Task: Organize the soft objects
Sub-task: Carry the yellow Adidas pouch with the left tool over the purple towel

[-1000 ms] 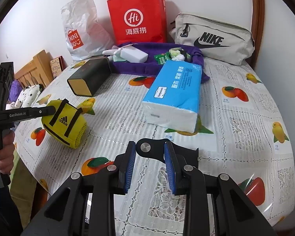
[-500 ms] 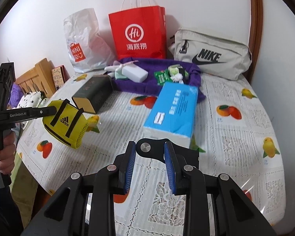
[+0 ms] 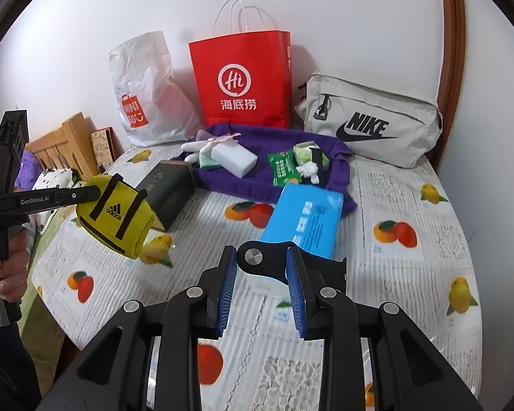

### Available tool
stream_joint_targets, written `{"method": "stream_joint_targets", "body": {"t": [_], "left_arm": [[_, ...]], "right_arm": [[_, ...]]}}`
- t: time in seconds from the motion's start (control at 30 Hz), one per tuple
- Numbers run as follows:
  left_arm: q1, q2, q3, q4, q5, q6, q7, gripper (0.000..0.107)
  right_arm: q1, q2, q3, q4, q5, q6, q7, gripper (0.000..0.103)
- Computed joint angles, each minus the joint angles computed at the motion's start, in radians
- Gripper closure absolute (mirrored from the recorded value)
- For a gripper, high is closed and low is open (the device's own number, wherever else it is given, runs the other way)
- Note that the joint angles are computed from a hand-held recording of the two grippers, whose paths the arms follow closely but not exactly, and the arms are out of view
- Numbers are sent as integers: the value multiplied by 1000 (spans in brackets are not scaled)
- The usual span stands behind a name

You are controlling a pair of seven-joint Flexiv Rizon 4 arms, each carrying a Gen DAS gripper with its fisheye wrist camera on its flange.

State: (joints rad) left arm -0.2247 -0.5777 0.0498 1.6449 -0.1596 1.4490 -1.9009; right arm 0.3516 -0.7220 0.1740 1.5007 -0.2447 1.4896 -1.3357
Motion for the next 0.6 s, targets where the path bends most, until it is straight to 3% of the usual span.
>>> {"method": "stream_joint_targets", "body": {"t": [0.6], "left_arm": [[64,-142,-13,-297,-10,-160,36,95]], "right_arm": [[1,-231,46,-488,76,-283,-116,74]]}}
